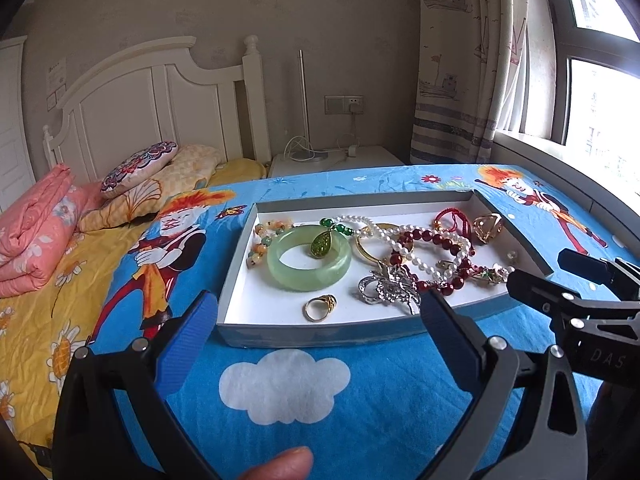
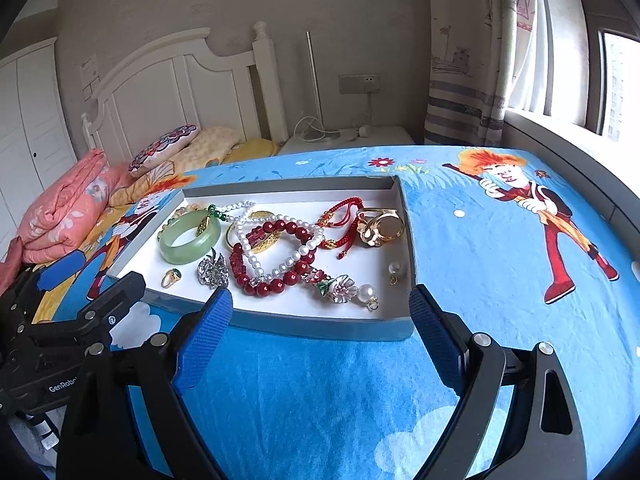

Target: Organize jewelry

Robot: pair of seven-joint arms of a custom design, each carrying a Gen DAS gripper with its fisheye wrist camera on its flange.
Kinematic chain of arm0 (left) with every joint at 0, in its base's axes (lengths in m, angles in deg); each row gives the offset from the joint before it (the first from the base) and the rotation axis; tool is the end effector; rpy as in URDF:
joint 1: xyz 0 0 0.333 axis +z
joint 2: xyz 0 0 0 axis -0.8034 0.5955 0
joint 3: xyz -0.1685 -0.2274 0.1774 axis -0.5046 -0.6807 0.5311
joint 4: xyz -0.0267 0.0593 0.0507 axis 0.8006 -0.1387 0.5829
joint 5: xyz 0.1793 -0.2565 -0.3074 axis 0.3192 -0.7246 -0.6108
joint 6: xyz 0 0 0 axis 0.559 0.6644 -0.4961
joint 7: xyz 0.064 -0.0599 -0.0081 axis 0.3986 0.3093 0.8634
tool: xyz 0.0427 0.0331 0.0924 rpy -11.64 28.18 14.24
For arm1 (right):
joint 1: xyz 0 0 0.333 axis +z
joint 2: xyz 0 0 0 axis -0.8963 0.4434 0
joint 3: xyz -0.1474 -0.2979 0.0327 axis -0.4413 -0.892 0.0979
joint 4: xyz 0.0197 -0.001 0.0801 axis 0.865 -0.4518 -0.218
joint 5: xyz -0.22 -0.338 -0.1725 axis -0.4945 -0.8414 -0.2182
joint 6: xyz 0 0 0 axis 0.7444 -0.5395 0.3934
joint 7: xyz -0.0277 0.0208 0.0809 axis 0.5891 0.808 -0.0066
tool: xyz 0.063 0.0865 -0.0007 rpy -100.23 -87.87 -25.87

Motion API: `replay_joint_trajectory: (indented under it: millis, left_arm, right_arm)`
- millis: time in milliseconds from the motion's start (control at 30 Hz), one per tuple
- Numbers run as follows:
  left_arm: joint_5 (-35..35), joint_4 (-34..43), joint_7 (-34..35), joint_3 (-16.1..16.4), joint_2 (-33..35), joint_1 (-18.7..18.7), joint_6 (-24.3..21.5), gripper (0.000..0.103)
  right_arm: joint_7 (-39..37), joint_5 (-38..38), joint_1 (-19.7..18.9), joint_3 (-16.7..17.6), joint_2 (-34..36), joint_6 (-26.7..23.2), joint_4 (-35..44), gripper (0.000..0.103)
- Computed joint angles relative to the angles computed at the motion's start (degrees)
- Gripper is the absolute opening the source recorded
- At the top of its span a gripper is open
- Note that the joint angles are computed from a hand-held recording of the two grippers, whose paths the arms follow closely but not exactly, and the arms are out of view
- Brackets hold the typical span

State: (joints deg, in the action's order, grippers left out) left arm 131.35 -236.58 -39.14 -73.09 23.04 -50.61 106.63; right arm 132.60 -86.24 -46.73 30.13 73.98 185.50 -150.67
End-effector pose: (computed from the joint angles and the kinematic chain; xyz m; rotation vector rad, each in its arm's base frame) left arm 0.3893 -0.2452 0.5011 -1.6504 1.5217 -0.7599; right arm 0.4265 0.3650 0.4902 -1.7865 1.4002 -0.5387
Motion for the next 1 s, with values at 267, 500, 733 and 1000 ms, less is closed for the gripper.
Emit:
replay_joint_trajectory:
  millis: [267,500,733,1000]
  left_arm:
    - [-0.1,-0.5,-0.4,0.0,-0.7,0.2,0.6,0.1]
    - [0.0,-0.6,-0.1,-0.2,-0.9,0.5,1.1,0.1]
    - [-0.2,-0.6,0.2,-0.5,-0.9,0.6,1.2,0.1]
    - [-0.3,-0.6,0.1,-0.8,-1.0,0.7,1.3,0.1]
  right_arm:
    - [0.8,-0.8,0.1,0.0,0.0,-0.7,0.2,0.086]
    - [1.3,-1.3,0.1,-0.1,-0.1,-0.8,0.2,0.086]
    - [1.3,-1.3,0.2,-0.2,-0.1,-0.7,0.1,0.086]
    - [1.6,-1.6,0.1,-0.1,-0.2,-0.7,0.1,0.086]
